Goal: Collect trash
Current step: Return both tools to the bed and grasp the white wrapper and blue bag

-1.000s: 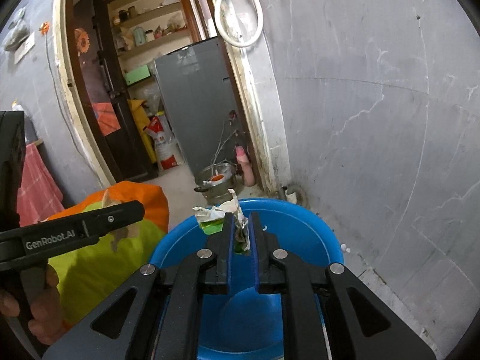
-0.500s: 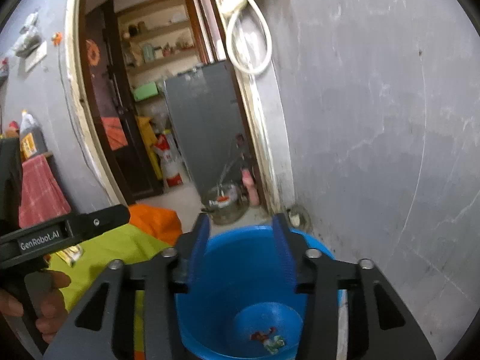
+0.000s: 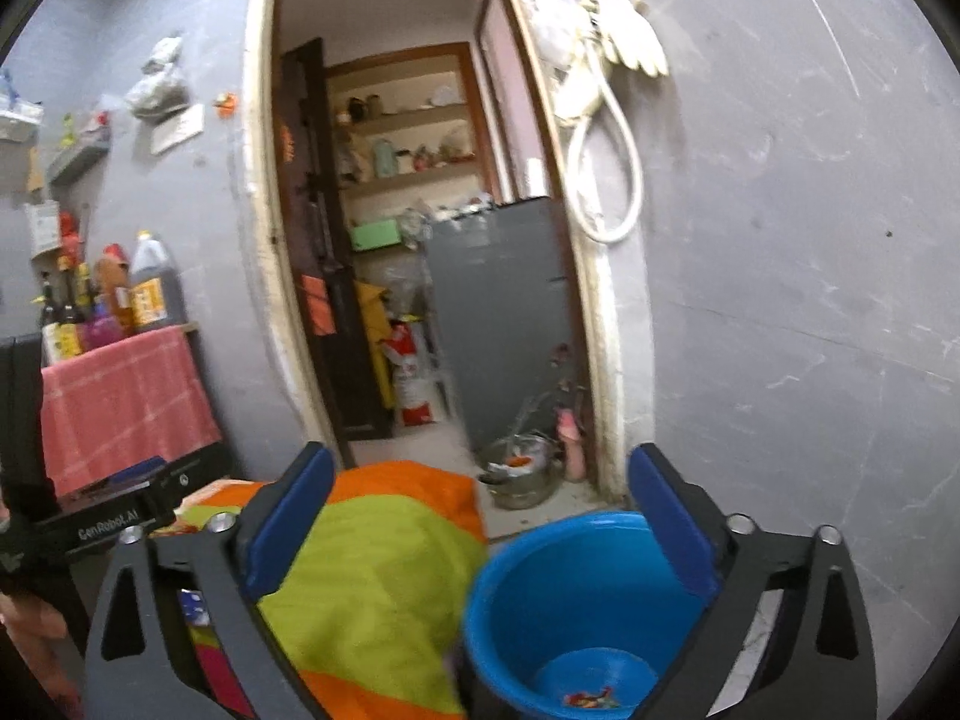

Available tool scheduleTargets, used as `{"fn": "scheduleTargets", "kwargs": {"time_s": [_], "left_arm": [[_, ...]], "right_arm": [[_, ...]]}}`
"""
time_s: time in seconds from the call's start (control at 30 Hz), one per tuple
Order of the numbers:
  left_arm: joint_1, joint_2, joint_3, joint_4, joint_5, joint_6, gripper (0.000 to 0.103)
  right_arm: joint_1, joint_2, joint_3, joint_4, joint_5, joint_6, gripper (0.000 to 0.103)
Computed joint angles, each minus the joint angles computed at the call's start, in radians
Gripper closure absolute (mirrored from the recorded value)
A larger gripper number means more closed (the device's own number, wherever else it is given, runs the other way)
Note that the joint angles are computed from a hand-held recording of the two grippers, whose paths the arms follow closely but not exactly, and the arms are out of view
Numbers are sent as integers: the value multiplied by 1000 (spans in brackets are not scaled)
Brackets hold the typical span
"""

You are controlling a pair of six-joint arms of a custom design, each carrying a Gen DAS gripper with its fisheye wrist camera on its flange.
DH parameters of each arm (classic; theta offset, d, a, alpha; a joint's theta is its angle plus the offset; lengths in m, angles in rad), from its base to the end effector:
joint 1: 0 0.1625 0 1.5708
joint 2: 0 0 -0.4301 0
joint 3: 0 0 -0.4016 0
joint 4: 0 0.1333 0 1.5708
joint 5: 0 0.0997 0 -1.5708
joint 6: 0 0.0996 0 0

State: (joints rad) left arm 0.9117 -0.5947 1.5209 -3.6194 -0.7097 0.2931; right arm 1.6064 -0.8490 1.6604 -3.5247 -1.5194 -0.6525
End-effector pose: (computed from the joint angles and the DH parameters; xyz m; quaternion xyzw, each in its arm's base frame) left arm -0.2631 -0.6807 0.1442 0.1552 0.7856 -0.5399 0.2594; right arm 0.1630 -0.6872 0.2435 0.2967 -0.7870 0.5216 0.1435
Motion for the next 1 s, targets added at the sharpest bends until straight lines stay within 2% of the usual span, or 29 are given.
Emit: {"fn": "scheduleTargets", "kwargs": {"time_s": [0.3, 0.57, 0.77, 1.0], "left_arm": [[-8, -132, 244, -209, 103, 77, 2], [7, -211, 375, -288, 207, 88, 2], [51, -269, 439, -199, 249, -30, 2], [114, -334, 455, 46, 246, -250, 2]], "right_arm": [[43, 30, 77, -52, 90, 2, 0], [82, 94, 55, 24, 57, -21, 0], [96, 129, 27, 139, 3, -54, 0], [112, 167, -48, 374, -79, -42, 0]]}}
